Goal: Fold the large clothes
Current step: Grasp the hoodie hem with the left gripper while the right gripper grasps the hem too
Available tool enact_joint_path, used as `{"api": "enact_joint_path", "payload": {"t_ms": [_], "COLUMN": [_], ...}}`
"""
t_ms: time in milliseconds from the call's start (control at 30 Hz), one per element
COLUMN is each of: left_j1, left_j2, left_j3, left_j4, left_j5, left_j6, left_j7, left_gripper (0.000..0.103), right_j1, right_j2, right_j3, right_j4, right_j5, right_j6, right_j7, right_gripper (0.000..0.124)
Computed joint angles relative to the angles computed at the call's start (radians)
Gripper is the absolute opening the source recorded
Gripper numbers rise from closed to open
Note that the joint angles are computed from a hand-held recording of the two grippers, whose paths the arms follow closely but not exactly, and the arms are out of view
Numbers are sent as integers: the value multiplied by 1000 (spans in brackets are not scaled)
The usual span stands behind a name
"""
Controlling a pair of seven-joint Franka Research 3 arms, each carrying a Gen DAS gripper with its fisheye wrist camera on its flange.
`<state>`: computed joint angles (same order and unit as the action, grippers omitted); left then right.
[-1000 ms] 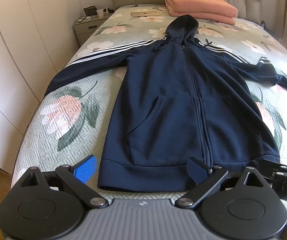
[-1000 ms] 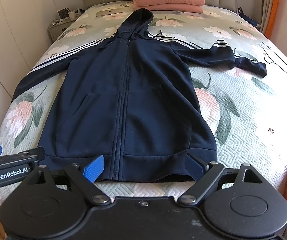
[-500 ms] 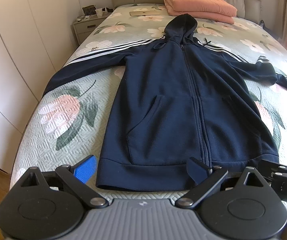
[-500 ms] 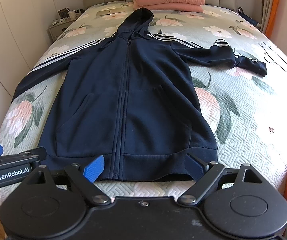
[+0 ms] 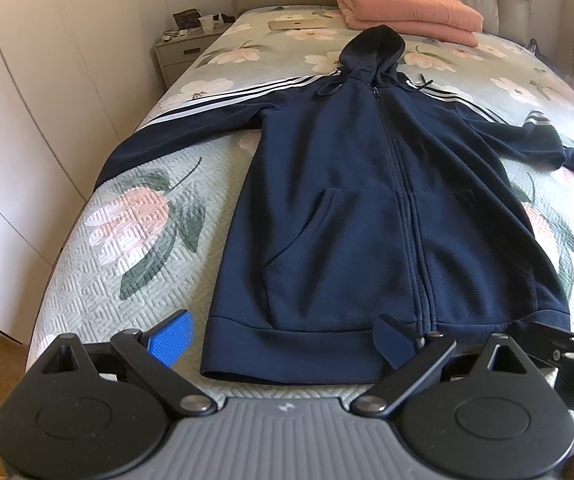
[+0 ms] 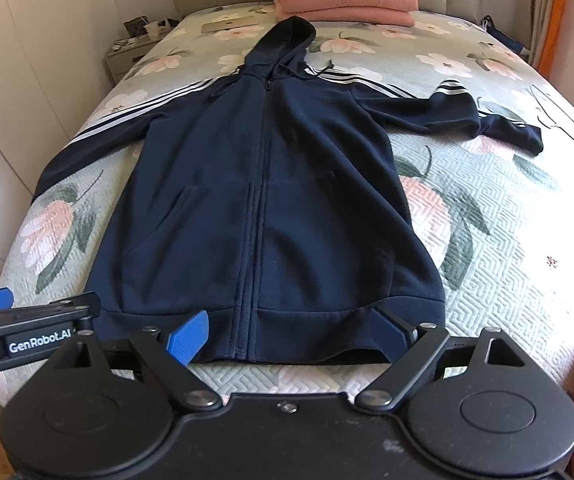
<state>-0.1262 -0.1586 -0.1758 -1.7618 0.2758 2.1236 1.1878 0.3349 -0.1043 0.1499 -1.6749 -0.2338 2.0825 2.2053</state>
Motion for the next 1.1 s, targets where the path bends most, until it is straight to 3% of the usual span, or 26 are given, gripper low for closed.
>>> {"api": "enact_joint_path", "payload": {"t_ms": [200,467,733,867,1100], "left_j1": [2,38,117,145,159], "left_j2": [3,15,38,103,195], "left_j3": [9,80,127,126,89], "left_j4": [2,-5,-126,-123,-91], "left_j5": [-26,-271,-349,-388,-330], "left_j6": [6,45,119,139,204], "left_j7": [18,170,281,318,314], "left_gripper": [95,94,91,86,82], "right_j1": [-14,-61,-128,-154,-171], "right_j2": [-28,-41,-81,-84,5], "right_j3": [-18,-54,-53,-58,-81], "right_j4": [-45,-121,-334,-405,-367], "right_j5": [54,116,58,85,94], "right_j6": [55,110,261,379,397], "right_j7": [-46,-255,-172,-98,-78], "right_gripper": [103,103,103,103,103]}}
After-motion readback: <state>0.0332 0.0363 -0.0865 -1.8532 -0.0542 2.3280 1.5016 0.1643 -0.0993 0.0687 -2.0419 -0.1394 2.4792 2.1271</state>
